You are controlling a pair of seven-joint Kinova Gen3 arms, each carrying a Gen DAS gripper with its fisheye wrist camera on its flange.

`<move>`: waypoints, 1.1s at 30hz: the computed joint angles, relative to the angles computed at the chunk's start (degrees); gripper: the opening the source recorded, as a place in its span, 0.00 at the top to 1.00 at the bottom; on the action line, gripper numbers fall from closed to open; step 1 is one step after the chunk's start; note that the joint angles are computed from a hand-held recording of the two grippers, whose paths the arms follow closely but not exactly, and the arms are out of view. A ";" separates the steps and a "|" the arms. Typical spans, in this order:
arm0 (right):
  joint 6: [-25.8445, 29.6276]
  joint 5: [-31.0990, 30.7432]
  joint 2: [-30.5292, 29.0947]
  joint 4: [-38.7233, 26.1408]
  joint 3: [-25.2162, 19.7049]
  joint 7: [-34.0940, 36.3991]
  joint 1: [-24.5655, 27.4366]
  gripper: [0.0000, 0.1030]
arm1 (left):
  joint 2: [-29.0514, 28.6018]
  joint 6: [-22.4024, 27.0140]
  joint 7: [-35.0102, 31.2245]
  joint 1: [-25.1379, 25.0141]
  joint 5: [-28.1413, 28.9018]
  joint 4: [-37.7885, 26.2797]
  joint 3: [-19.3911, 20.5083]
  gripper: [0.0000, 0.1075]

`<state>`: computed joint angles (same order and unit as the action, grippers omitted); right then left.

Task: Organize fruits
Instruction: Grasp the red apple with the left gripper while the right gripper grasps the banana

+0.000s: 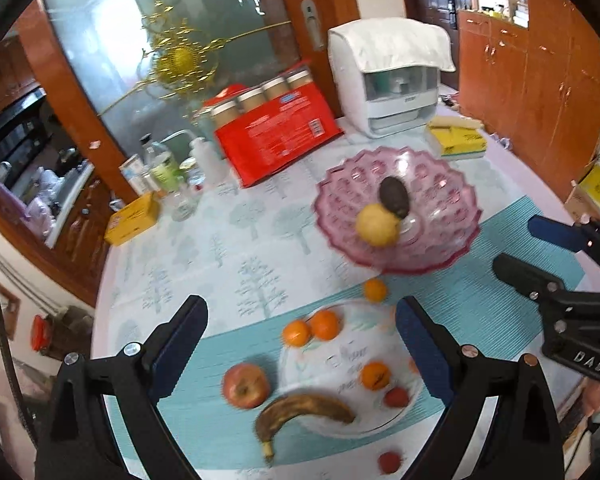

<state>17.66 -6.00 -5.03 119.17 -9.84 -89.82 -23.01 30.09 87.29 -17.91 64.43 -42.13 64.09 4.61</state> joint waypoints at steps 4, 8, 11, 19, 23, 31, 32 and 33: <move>0.03 0.66 0.04 0.86 -1.81 -1.94 -0.98 0.38 | -3.19 1.99 2.74 0.71 0.10 5.47 0.44 0.12; -0.03 4.15 1.05 0.98 -4.32 -7.42 -1.78 0.38 | -6.60 2.63 4.26 -1.08 0.56 11.12 2.41 0.12; -0.21 7.43 2.37 0.85 -5.14 -11.71 -3.41 0.38 | -9.06 1.47 4.73 -3.57 1.24 15.68 4.09 0.12; 1.62 20.71 10.41 -1.74 -2.16 -29.63 -15.72 0.38 | -14.75 -8.15 -0.83 -12.47 5.84 28.69 8.19 0.12; 2.71 29.26 14.50 -2.61 2.77 -38.69 -25.30 0.38 | -15.31 -15.86 -6.33 -16.97 9.25 34.84 8.95 0.12; 4.65 34.54 22.65 -6.00 -0.21 -33.08 -27.11 0.38 | -14.79 -30.59 -13.69 -22.55 14.71 43.22 7.74 0.12; 5.48 35.36 23.76 -6.58 -0.83 -30.75 -27.23 0.38 | -14.89 -32.59 -14.41 -23.32 15.49 44.18 7.48 0.12; 6.02 35.24 24.37 -6.99 -0.97 -28.95 -27.35 0.38 | -15.02 -33.74 -15.04 -23.80 16.05 44.68 7.27 0.12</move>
<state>23.68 29.24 19.34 112.18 -10.80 -118.76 -50.36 15.07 53.54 -32.94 40.63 -26.07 108.77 11.88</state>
